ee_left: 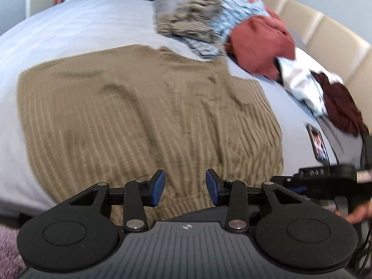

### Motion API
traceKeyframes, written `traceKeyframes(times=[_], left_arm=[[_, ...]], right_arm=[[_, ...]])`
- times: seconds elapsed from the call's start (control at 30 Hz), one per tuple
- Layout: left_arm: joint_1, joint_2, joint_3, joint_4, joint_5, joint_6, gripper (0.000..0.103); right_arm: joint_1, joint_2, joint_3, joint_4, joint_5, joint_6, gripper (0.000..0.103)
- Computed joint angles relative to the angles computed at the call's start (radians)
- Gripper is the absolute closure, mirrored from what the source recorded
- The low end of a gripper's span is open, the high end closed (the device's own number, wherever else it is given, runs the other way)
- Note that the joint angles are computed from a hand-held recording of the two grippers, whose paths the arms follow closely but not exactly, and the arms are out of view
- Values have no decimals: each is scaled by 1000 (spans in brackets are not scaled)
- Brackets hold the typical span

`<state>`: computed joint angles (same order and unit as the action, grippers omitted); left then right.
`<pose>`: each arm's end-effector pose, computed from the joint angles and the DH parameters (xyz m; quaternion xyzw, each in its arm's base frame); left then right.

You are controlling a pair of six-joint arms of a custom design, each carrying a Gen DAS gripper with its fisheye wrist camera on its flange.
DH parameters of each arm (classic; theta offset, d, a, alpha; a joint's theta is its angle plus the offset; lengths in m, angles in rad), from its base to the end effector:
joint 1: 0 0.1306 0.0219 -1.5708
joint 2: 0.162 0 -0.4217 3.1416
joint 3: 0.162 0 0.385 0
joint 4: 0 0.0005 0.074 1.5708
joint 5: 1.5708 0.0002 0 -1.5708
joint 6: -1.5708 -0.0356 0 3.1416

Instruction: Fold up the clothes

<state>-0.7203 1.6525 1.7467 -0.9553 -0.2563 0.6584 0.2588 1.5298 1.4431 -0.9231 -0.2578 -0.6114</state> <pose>0.4396 -0.3745 0.4937 -0.0156 0.9309 -0.1267 0.3421 0.4946 0.1398 0.4240 0.1321 0.9444 0.2277 0.1969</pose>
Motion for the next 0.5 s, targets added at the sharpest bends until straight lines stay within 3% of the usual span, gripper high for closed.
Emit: traceKeyframes(times=[0.07, 0.27, 0.5], left_arm=[[-16, 10, 10, 9, -10, -52, 67], [-71, 73, 66, 41, -28, -250, 61], [-118, 165, 187, 6, -27, -367, 58]], right_arm=[[-6, -4, -7, 15, -27, -16, 97], [-5, -2, 15, 45, -65, -16, 99], [6, 30, 87, 6, -70, 31, 99]])
